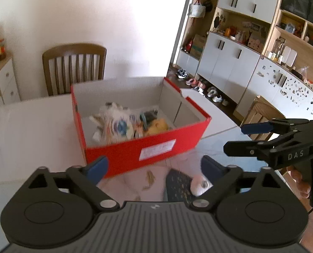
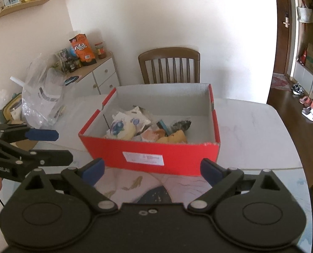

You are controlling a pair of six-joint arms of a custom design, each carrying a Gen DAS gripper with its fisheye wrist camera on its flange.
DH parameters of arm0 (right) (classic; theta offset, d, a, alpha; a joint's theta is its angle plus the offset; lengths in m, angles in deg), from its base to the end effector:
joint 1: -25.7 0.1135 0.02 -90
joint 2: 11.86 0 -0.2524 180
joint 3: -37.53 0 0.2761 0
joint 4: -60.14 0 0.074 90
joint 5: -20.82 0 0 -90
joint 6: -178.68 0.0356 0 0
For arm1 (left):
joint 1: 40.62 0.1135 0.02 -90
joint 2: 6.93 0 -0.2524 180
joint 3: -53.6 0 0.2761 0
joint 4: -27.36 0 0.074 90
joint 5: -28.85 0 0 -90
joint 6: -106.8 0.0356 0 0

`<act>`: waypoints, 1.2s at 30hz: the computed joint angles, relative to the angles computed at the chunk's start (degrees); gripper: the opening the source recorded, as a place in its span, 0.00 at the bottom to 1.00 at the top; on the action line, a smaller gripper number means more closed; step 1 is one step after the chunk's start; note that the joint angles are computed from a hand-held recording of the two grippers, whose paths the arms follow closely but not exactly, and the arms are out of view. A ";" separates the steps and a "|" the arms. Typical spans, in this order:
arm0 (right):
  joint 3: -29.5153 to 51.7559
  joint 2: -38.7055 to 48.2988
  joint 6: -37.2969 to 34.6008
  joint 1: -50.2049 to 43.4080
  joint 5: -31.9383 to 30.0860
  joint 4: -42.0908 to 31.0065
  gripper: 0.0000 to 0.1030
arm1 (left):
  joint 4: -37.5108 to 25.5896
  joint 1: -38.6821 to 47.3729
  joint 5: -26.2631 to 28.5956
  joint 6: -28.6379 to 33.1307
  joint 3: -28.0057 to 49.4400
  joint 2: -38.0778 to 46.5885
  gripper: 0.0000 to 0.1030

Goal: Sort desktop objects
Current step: 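Withdraw both tools from the box toward the pink pad and white figurine, then grasp the pink ribbed pad with the left tool while the right tool grasps the white figurine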

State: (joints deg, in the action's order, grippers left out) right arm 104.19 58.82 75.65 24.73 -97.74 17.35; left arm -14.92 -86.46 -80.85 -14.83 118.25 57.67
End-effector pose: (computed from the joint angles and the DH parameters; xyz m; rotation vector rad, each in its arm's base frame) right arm 0.2842 0.0122 0.2556 -0.4718 2.2618 0.4699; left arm 0.1949 -0.1835 0.2695 0.1076 2.2736 -0.3215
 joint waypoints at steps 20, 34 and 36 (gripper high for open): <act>-15.23 -6.79 1.31 0.93 5.69 7.39 0.99 | -0.64 -11.67 -7.44 -16.99 -13.95 -1.60 1.00; -18.35 0.48 0.59 2.29 7.99 14.65 0.99 | 3.89 -14.19 -8.98 -24.87 -15.62 7.39 1.00; -18.16 2.06 0.54 2.40 8.05 15.64 0.99 | 3.84 -14.69 -9.23 -25.87 -15.25 8.83 1.00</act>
